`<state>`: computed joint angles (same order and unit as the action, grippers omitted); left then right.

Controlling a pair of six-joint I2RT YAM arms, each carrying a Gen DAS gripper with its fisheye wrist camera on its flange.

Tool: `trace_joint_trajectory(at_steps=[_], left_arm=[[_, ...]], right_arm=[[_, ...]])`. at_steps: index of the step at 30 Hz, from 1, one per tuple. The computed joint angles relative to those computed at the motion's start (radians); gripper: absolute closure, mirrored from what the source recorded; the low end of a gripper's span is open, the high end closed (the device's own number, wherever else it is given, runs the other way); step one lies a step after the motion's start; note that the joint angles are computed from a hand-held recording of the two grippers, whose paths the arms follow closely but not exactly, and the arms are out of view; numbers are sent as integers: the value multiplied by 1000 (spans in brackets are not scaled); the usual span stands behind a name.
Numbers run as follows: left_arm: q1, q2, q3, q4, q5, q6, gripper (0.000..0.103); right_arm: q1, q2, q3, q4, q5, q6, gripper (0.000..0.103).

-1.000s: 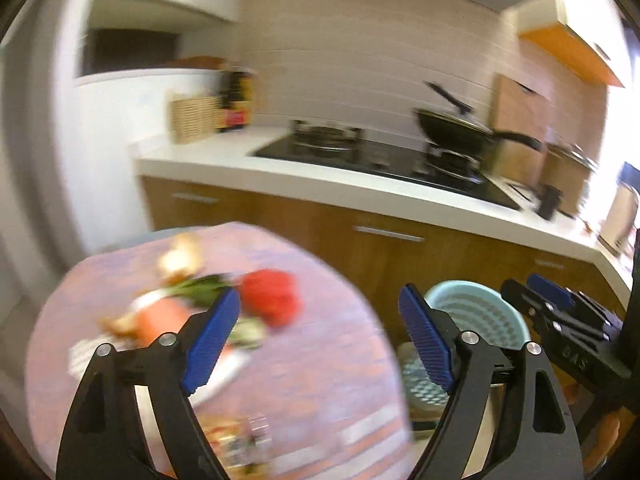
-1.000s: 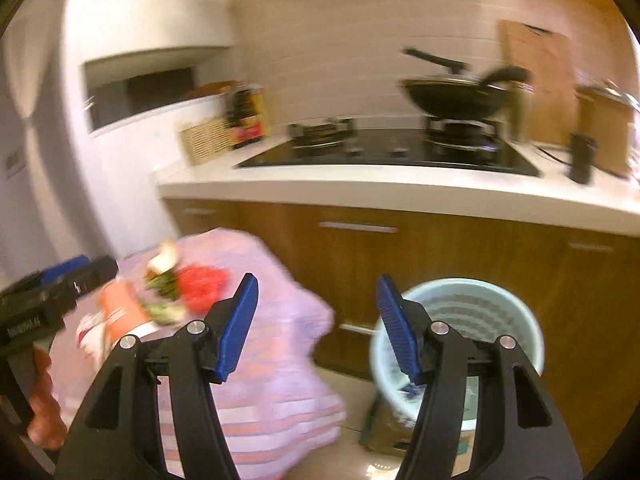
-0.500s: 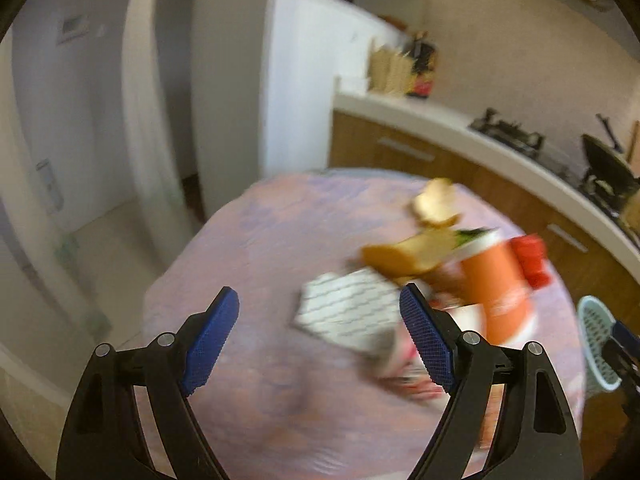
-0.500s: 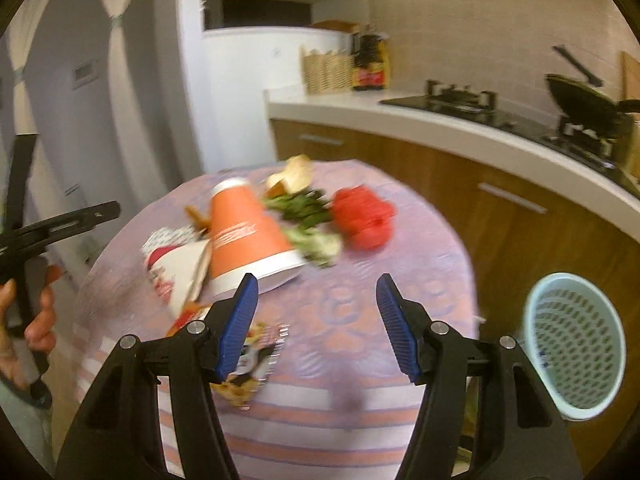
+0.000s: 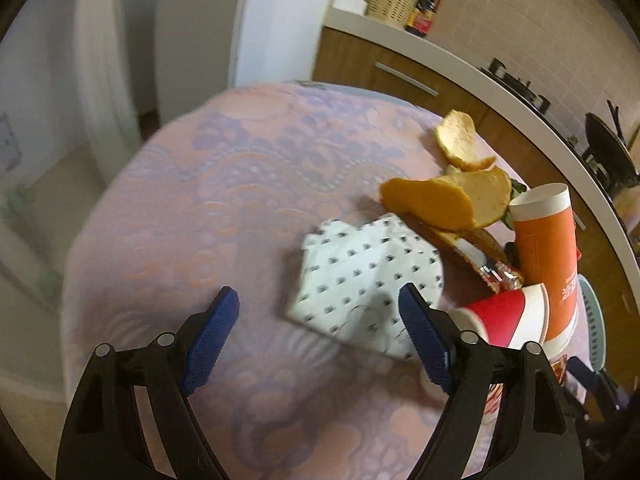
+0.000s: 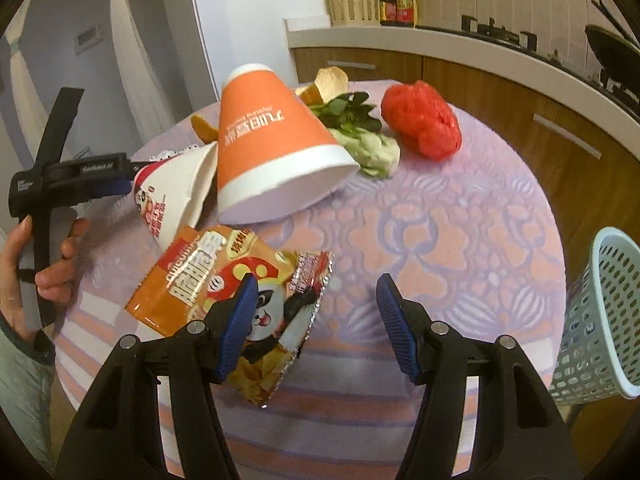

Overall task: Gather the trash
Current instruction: 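Return both grippers to the table and lower left gripper onto the napkin, then grasp the polka-dot paper napkin with the left gripper and lift it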

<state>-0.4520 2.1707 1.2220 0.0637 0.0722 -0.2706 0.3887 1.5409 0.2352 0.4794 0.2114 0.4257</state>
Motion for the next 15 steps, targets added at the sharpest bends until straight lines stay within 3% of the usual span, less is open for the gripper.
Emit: trace_joint_trajectory(at_steps=[9, 12, 15], left_arm=[[-37, 29, 45, -9, 0, 9, 81], [-47, 8, 8, 19, -24, 14, 93], [-47, -30, -52, 77, -16, 5, 98]], right_arm=[[-7, 30, 13, 6, 1, -14, 45], [10, 33, 17, 2, 14, -9, 45], [14, 28, 10, 10, 10, -5, 45]])
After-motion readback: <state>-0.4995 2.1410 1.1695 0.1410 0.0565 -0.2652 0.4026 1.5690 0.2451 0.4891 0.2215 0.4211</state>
